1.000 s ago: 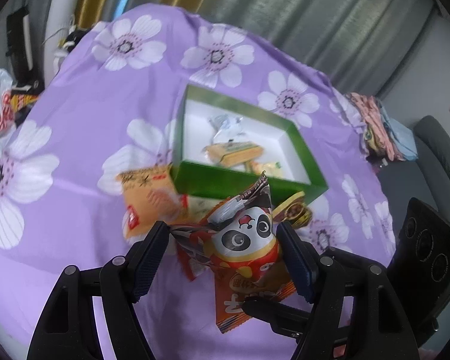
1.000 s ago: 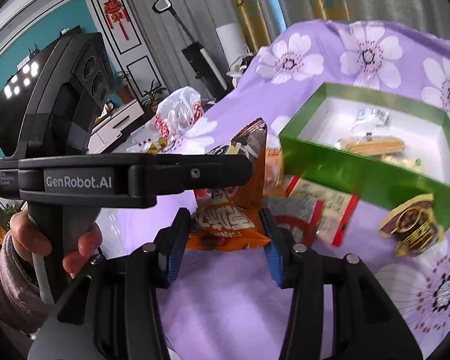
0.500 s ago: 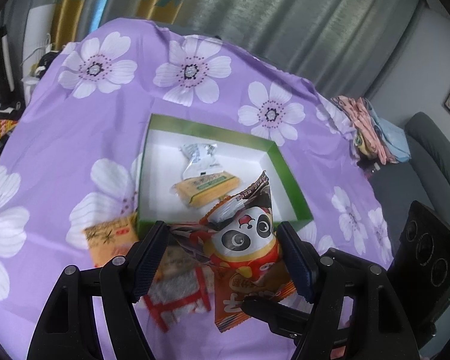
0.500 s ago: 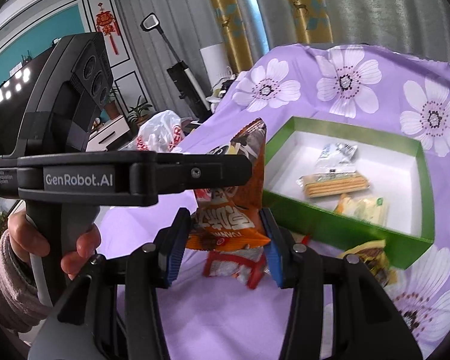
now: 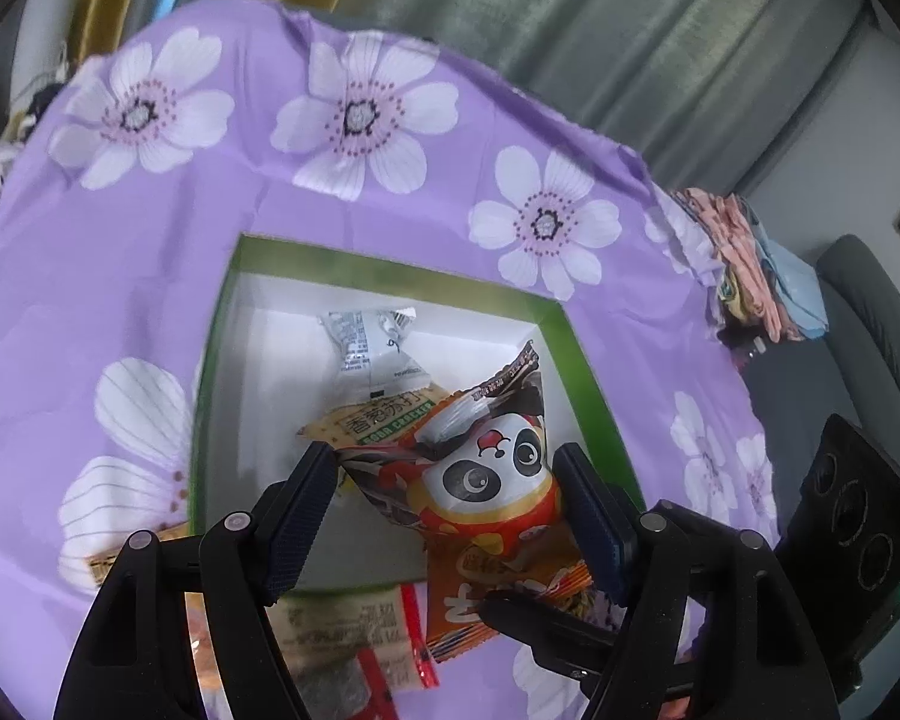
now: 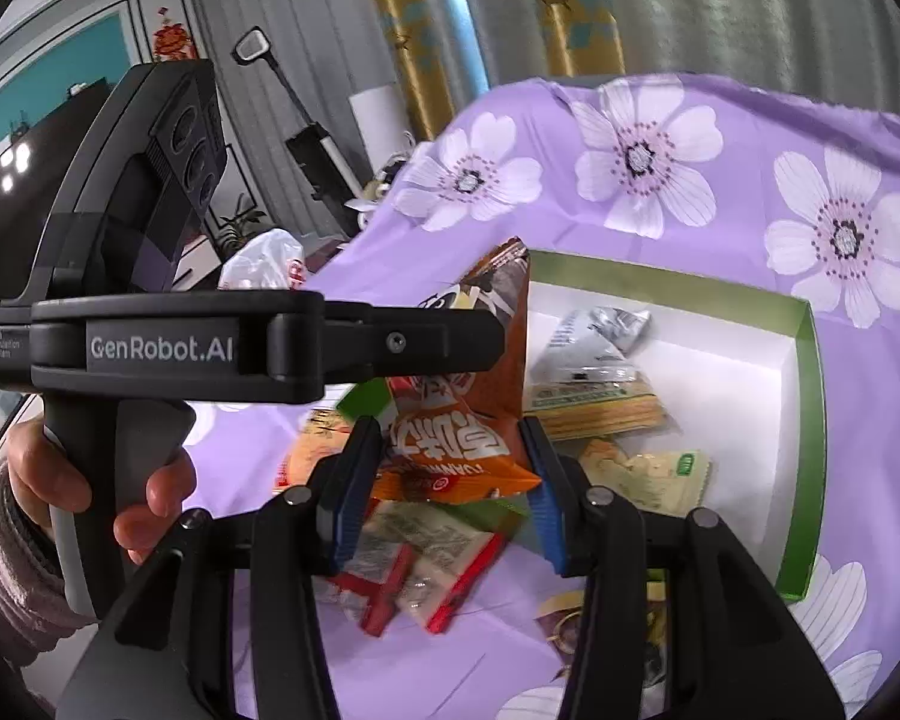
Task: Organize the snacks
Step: 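Lower the panda bag into the green box and open the left gripper, then move the left gripper to the red-and-grey snack bag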
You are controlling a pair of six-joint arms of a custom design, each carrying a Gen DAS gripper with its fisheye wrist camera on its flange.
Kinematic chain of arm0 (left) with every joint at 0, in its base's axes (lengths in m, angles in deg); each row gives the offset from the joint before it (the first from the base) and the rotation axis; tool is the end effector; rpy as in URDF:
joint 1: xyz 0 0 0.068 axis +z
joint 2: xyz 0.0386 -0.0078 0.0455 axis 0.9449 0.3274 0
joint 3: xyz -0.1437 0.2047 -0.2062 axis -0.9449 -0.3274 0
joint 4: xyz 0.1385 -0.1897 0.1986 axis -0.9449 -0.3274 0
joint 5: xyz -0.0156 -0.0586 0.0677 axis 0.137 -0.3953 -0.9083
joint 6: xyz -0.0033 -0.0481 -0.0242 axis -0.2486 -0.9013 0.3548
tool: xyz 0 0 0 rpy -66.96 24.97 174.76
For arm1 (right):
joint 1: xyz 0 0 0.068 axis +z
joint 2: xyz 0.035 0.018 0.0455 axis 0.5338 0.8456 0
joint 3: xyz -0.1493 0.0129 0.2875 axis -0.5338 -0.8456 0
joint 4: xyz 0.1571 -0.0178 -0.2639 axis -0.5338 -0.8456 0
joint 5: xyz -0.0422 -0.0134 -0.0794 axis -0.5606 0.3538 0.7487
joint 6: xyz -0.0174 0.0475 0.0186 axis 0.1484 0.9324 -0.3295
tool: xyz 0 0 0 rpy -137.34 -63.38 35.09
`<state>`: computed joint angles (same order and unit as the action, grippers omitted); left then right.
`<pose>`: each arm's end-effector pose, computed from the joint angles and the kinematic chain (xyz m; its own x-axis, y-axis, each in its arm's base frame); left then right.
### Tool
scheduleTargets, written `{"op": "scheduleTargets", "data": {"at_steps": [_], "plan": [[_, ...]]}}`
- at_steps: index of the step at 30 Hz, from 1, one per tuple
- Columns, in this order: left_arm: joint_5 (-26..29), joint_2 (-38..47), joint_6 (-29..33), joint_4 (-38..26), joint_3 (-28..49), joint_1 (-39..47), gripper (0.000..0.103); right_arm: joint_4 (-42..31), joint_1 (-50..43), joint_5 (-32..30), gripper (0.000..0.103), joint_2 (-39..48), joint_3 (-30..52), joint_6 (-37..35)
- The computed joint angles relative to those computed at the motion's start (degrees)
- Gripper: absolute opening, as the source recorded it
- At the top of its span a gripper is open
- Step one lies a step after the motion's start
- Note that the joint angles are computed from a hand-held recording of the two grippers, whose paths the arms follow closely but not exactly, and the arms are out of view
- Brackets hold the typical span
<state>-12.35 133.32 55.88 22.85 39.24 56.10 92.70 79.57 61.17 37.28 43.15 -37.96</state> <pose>0.2783 -0.0859 0.1137 -0.8211 -0.1322 -0.5553 0.1821 0.8613 -0.4744 0.2315 0.2502 0.1047 -0.6413 -0.2314 -0.7316 -0.5523 0.8010 0.2308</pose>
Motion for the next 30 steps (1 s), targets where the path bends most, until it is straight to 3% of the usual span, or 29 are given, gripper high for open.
{"op": "scheduleTargets", "data": {"at_steps": [11,14,30], "plan": [[-0.8,9.3,-3.1,1.7,4.1,-0.4,0.077,2.4,-3.7,-3.9,0.052,6.3,2.3,3.2],[-2.2,9.5,-2.4,-0.3,4.5,-0.8,0.078,1.9,-3.0,-1.5,0.064,6.0,2.3,3.2],[-6.1,-6.3,0.2,-3.6,-6.7,3.3,0.08,5.5,-1.2,4.3,0.071,-1.9,-7.9,7.2]]}}
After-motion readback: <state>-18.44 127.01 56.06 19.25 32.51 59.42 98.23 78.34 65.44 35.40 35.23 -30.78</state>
